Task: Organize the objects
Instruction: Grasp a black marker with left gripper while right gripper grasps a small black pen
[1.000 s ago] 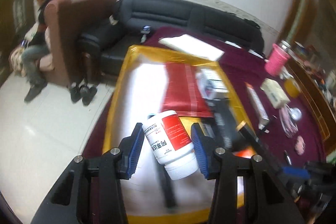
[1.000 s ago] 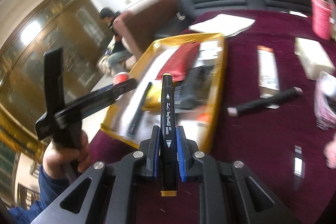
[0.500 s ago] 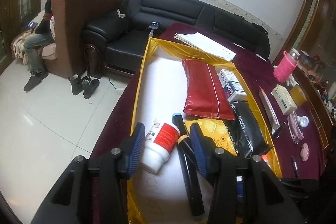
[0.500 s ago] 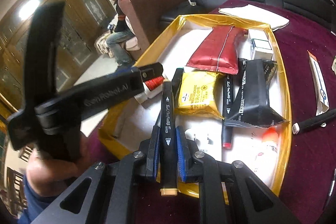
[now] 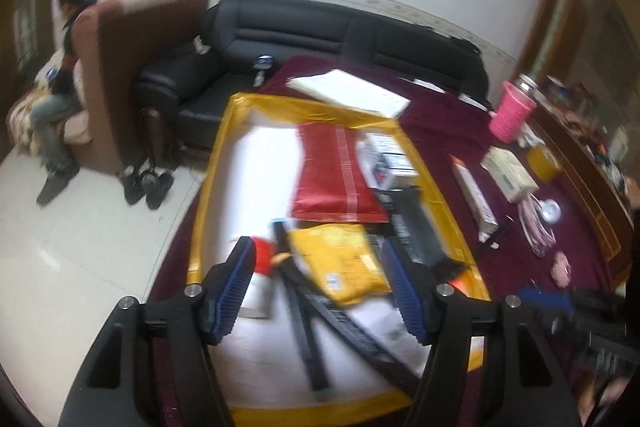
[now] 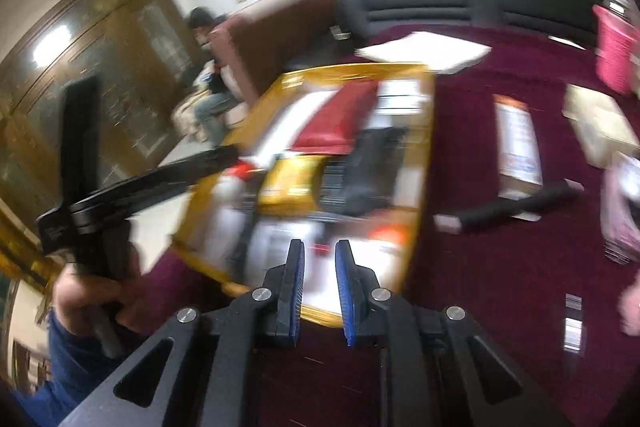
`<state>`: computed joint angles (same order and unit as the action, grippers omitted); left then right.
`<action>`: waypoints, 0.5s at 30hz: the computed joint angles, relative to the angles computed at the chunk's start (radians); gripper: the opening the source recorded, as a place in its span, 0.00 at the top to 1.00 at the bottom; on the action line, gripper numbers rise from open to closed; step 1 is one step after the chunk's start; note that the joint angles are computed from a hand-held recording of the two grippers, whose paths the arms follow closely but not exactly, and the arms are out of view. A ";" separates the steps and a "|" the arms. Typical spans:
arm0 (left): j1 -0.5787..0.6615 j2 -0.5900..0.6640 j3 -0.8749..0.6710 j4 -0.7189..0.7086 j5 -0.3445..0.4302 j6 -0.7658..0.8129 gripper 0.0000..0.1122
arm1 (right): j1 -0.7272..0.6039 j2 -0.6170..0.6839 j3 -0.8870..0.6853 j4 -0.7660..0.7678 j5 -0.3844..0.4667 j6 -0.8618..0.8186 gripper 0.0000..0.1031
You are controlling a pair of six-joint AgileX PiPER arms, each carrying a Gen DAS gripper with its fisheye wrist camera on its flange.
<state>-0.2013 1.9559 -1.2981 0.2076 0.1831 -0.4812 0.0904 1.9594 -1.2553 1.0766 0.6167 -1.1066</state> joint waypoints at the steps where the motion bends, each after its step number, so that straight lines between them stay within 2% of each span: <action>1: -0.021 0.003 -0.017 -0.020 0.014 0.036 0.42 | -0.044 0.001 -0.004 -0.024 0.011 0.011 0.82; 4: -0.102 0.038 -0.102 -0.006 0.070 0.078 0.41 | -0.145 0.001 -0.002 -0.060 0.002 0.011 0.82; 7: -0.186 0.114 -0.238 0.005 0.158 0.131 0.38 | -0.194 0.010 0.005 -0.124 -0.049 0.014 0.82; 9: -0.244 0.187 -0.356 0.041 0.237 0.148 0.36 | -0.216 0.027 0.010 -0.133 -0.072 0.003 0.82; 12: -0.313 0.323 -0.574 0.104 0.393 0.161 0.36 | -0.217 0.064 -0.005 -0.161 -0.040 -0.010 0.82; 15: -0.343 0.429 -0.745 0.120 0.507 0.181 0.36 | -0.182 0.063 0.022 -0.184 -0.112 -0.017 0.82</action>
